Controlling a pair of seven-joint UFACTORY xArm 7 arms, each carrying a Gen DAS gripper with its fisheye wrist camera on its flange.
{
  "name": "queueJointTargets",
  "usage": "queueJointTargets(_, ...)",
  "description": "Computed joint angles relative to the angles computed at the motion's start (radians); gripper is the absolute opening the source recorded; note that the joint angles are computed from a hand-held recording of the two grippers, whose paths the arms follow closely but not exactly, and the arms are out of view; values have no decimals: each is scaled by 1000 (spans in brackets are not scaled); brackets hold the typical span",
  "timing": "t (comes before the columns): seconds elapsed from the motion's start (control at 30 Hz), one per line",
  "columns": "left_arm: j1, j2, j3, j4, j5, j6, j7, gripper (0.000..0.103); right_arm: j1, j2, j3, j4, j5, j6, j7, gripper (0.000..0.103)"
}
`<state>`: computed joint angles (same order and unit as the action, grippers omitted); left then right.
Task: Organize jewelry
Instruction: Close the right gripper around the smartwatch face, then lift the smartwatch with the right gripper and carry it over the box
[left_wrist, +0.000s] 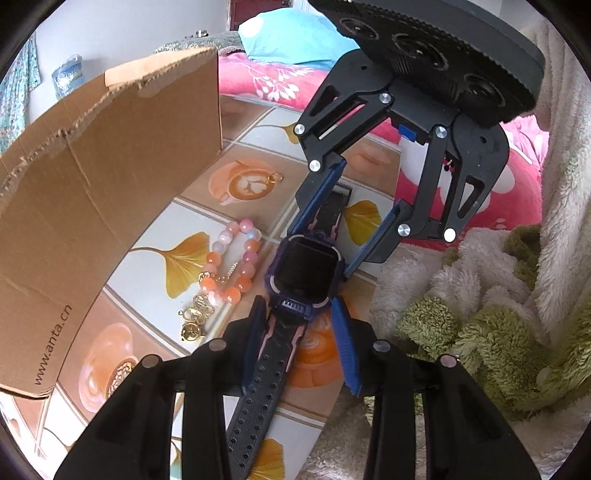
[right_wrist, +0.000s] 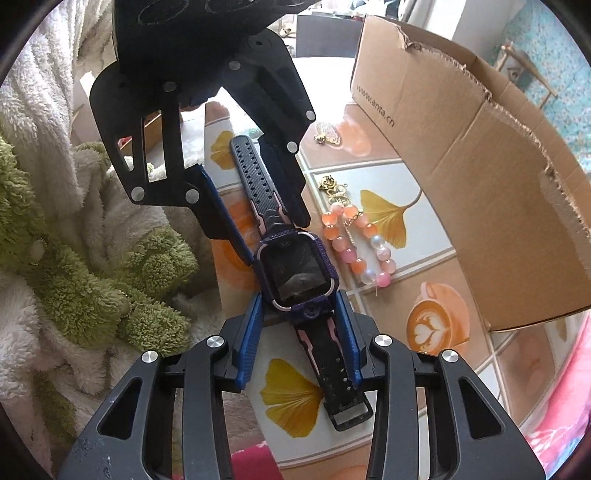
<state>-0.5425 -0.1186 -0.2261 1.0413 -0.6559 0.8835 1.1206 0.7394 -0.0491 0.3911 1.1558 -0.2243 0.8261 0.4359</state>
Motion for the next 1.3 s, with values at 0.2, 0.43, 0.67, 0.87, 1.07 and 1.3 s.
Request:
queueJointTargets(0.2,10,-23,9,11,-28,-19,-43,2,16,-17,24,23,-88,35,93,34)
queueJointTargets(0.43,0,-49,-2,-55,70,-75,-89,4,34,-14,39,38,-157,101,159,34)
queueJointTargets(0.67,-7,-123,27,-116,75,-104,-97,23,44,-35,46,24,-154,138,174,34)
queueJointTargets(0.87,0,-113,32,-129,131,-137,-128,35,62,-22,57,41,-159,205,141,34)
queueJointTargets(1.07,-7,-94,42,-119,116,-107,-99,43,53,-66,41,6,-74,197,119,39)
queueJointTargets(1.3,-10,-91,31,-124,99,-126,-58,31,12,-135,12,-73,107,112,85,36)
